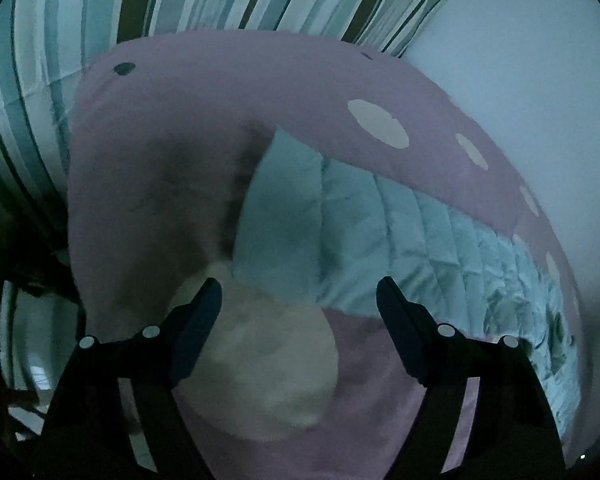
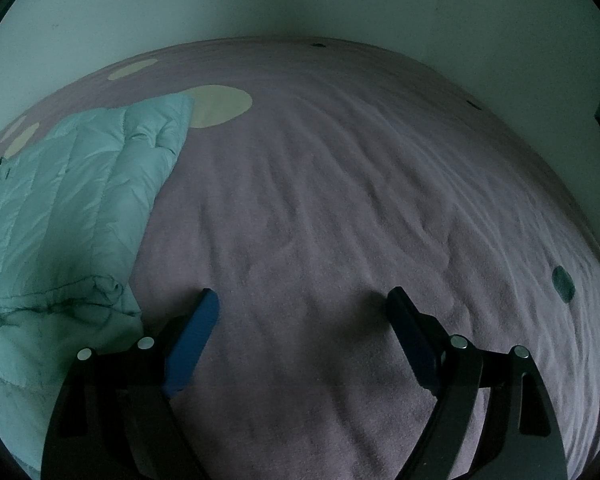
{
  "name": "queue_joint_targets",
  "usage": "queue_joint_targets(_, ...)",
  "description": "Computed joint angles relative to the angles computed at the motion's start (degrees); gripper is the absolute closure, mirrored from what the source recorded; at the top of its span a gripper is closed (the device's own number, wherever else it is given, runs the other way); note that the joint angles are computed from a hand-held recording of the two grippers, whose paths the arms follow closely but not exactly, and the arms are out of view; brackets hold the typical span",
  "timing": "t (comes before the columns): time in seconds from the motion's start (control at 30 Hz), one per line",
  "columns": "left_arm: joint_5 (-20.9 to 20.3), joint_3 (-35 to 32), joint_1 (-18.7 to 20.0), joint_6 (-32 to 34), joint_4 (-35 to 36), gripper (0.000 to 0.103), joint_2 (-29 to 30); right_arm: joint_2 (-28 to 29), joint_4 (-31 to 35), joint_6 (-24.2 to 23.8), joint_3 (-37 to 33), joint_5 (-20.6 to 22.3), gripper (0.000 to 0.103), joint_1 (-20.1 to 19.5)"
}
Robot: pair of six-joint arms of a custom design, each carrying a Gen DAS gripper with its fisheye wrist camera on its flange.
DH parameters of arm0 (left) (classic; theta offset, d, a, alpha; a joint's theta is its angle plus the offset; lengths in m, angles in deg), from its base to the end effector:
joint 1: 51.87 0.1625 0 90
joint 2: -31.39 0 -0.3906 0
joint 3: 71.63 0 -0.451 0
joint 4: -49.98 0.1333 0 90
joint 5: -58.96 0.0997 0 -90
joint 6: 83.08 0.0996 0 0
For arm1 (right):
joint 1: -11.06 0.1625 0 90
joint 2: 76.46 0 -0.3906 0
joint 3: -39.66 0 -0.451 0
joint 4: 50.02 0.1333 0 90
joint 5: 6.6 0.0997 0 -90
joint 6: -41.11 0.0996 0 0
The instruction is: Fold large clothes
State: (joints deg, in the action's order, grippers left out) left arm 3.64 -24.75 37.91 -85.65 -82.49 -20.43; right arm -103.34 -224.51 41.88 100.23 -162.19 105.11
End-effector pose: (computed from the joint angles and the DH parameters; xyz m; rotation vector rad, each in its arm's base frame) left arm 0.1868 -0.8193 0.5263 -0.3724 2.3561 -1.0553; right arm 0.1003 -0.8135 0.1402 -0.5150 -1.8733 0.9317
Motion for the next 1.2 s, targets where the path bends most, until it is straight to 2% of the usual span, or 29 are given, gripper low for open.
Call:
queue_joint_targets(0.2,-9.35,-8.26,2.86,-5.6,6.9,0.024,3.65,-0.03,0.01,-0.07,-0.01,0.05,0.018,-0.03)
queue_joint_targets(0.33,-11.35,-10.06,3.44,-6.71,6.93,0.031,4.55,-0.01,-0.06,-0.19,-0.06,0.07,0.017,-0.05)
queue_joint_targets(0.43,-12.88,-12.0,3.85,-7.6,7.47,0.051,5.57,-0.06,-0.03,-0.08,0.01,0.18,0.017,-0.06)
queue_joint_targets(0.5,-13.18,-12.73,3.73,-6.86,7.54,0.08,6.12,-0.16,-0.15,-0.11,0.16,0.2,0.017,-0.1)
queue_joint_targets(0.6,-10.15,-12.11,2.47,-5.23,6.17,0.095,6.11,-0.14,-0.23,-0.21,0.14,0.21,0.017,-0.12)
queue_joint_targets(0.77,-8.3,-8.91,-0.92,0.29,0.71,0.097,5.21,-0.13,-0.23,-0.2,0.12,0.22,0.017,-0.13)
queue_joint_targets(0.97,-12.14,-8.74,-6.01,5.43,0.87,0.097,7.28,-0.86,-0.54,0.36,1.18,1.03,0.017,-0.3)
queue_joint_targets(1.2,-18.88,-10.43,-12.67,10.1,4.59,0.098,12.05,-1.56,-0.6,0.9,2.0,2.02,0.017,-0.55)
